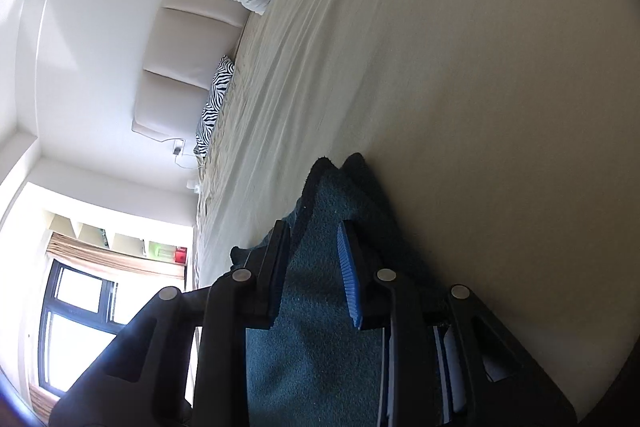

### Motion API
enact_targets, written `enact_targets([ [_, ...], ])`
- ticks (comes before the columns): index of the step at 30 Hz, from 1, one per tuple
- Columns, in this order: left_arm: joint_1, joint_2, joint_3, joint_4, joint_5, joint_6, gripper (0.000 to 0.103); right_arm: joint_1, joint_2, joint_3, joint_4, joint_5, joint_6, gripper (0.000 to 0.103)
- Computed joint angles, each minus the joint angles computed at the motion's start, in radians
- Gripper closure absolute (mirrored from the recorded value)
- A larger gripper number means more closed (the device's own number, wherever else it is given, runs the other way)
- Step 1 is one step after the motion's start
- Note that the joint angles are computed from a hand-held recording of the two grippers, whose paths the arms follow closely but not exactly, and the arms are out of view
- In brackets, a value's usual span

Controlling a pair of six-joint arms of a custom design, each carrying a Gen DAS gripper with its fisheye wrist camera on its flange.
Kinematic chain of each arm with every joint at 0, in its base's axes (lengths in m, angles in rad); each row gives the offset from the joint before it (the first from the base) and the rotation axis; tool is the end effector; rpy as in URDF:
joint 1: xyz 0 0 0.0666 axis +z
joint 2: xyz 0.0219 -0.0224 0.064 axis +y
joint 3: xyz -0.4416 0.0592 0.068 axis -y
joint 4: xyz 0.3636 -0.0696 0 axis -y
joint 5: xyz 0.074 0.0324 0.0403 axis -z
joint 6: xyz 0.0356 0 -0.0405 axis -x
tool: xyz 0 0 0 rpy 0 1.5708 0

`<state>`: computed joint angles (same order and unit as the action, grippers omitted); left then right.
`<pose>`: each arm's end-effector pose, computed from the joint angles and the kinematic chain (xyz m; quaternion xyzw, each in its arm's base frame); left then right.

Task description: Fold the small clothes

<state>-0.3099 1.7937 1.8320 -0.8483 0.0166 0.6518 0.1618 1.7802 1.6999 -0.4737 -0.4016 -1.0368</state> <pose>0.5945 -0.1914 0.4806 -0.1549 0.9155 -0.1786 0.3256 0.6229 0.1154 0.4629 0.2747 0.8165 0.4129 0.2956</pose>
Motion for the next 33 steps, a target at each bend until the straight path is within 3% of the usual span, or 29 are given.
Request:
enact_targets([
  [3,-0.066,-0.041,-0.011,-0.022,-0.052,-0.013,0.057,0.040,-0.062,-0.042,0.012,-0.053,0.053,0.077],
  [7,-0.163,-0.049,-0.001,-0.092,-0.146,-0.080,0.044,0.167,-0.090,-0.080,0.049,-0.162,0.058,0.077],
  [10,-0.181,-0.036,-0.021,-0.137,-0.170,-0.066,0.045,0.258,-0.060,-0.090,0.058,-0.222,0.057,0.077],
  [12,-0.188,-0.043,-0.046,-0.116,-0.201,-0.098,0.045,0.290,-0.034,-0.091,0.015,-0.218,0.062,0.077],
  [14,-0.191,-0.035,-0.027,-0.145,-0.211,-0.116,0.045,0.287,-0.035,-0.129,0.059,-0.204,0.067,0.083],
  [16,-0.188,-0.038,-0.034,-0.144,-0.204,-0.123,0.045,0.260,-0.049,-0.163,0.111,-0.209,0.046,0.083],
  [25,-0.186,-0.046,-0.055,-0.114,-0.200,-0.134,0.045,0.055,-0.174,-0.290,0.133,-0.039,-0.033,0.083],
  [29,-0.186,-0.047,-0.053,-0.118,-0.194,-0.138,0.045,-0.003,-0.205,-0.265,0.047,0.035,0.008,0.080],
  [33,-0.178,-0.058,-0.045,-0.136,-0.177,-0.115,0.045,0.010,-0.210,-0.231,0.027,0.023,0.028,0.080],
])
